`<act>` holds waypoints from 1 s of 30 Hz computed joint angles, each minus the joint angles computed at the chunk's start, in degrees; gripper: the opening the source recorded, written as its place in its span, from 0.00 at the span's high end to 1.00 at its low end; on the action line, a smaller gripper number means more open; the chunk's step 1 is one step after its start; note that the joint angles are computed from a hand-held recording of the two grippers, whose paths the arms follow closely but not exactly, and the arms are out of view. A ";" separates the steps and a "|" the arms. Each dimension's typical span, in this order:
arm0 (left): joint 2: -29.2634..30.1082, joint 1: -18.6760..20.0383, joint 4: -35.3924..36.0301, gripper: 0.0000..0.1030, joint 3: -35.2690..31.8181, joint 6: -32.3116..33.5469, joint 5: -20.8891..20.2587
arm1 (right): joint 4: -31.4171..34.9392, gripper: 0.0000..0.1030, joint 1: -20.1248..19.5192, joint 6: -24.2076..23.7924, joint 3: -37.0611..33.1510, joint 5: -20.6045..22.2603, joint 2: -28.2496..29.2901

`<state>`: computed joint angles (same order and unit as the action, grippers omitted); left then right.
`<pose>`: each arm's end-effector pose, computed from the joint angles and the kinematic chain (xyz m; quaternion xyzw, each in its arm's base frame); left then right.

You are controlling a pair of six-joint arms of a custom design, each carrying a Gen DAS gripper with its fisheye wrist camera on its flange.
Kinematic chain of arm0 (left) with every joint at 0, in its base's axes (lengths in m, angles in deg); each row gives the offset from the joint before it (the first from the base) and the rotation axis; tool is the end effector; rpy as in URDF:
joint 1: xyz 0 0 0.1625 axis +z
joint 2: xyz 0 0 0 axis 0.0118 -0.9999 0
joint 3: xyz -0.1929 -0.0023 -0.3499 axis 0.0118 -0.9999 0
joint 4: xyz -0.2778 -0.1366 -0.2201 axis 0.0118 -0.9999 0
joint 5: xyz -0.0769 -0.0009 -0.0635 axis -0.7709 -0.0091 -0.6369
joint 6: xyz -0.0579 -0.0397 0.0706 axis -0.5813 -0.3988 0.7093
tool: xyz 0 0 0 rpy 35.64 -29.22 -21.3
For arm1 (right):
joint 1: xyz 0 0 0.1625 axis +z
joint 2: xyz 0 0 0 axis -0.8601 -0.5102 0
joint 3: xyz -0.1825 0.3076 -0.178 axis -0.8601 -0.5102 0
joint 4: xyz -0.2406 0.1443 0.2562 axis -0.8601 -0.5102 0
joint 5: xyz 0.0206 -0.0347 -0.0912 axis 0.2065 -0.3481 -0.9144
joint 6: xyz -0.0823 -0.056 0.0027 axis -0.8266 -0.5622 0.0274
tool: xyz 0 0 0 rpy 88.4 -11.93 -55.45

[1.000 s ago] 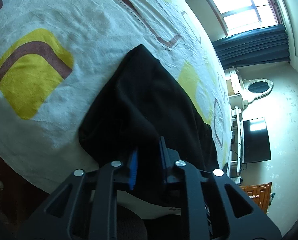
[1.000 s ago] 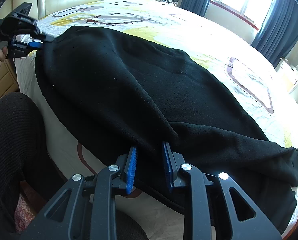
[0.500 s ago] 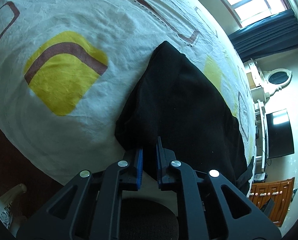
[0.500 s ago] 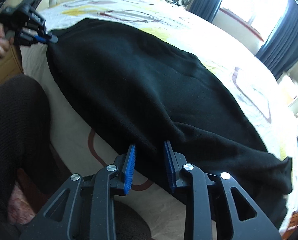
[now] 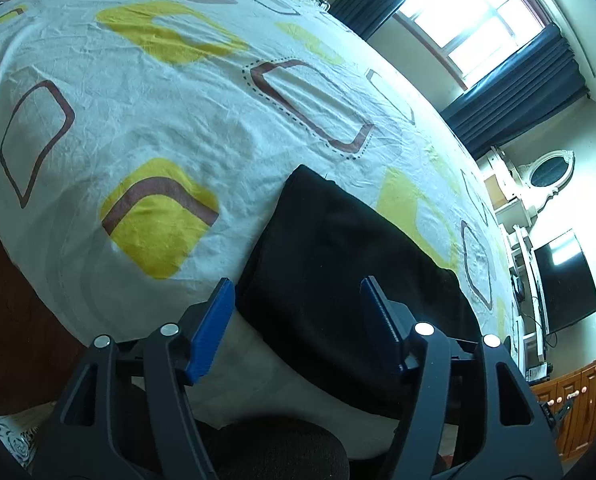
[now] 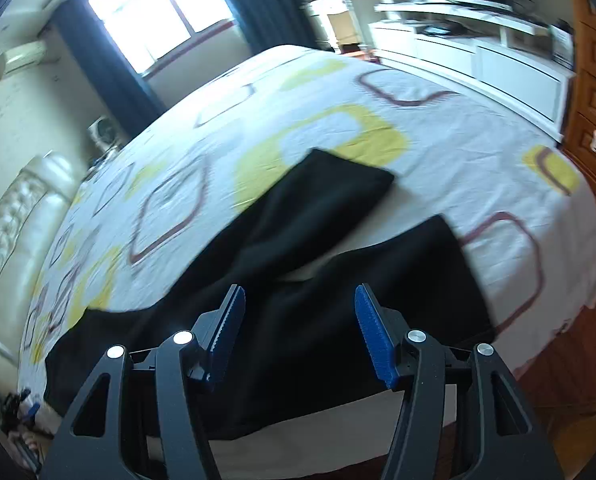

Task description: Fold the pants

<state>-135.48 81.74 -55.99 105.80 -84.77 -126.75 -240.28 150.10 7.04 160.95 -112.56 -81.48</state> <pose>0.1038 -0.6097 0.5066 -0.1635 0.8792 -0.4185 0.1588 0.0979 -0.6580 0.3060 -0.0471 -0.8964 0.3800 0.2234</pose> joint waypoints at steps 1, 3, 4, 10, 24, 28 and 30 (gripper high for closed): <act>0.17 -0.29 -0.61 0.34 0.14 0.04 0.43 | 1.08 0.44 -1.26 0.60 -1.41 -1.88 -0.14; 0.81 -0.83 -0.71 0.32 -0.01 -1.45 1.02 | 4.70 0.44 -3.84 2.05 -4.12 -2.48 -0.08; 1.11 -0.92 -0.66 0.30 -0.01 -2.64 0.81 | 5.92 0.44 -4.82 2.09 -5.37 -2.64 0.31; 2.46 -1.39 0.26 0.25 1.56 -8.22 -1.17 | 16.73 0.50 -7.11 1.75 -13.56 -3.23 5.40; 5.99 -3.35 -0.64 0.25 2.53 -9.45 -1.92 | 8.93 0.86 -6.28 -11.18 -19.47 -18.41 9.85; 5.75 -2.80 -0.73 0.25 2.59 -10.16 -3.41 | 8.43 0.68 -11.53 5.85 -9.53 -3.78 -0.16; 5.56 -2.60 -0.98 0.25 2.60 -10.32 -4.02 | 7.02 0.63 -13.44 9.95 -4.44 2.56 -4.15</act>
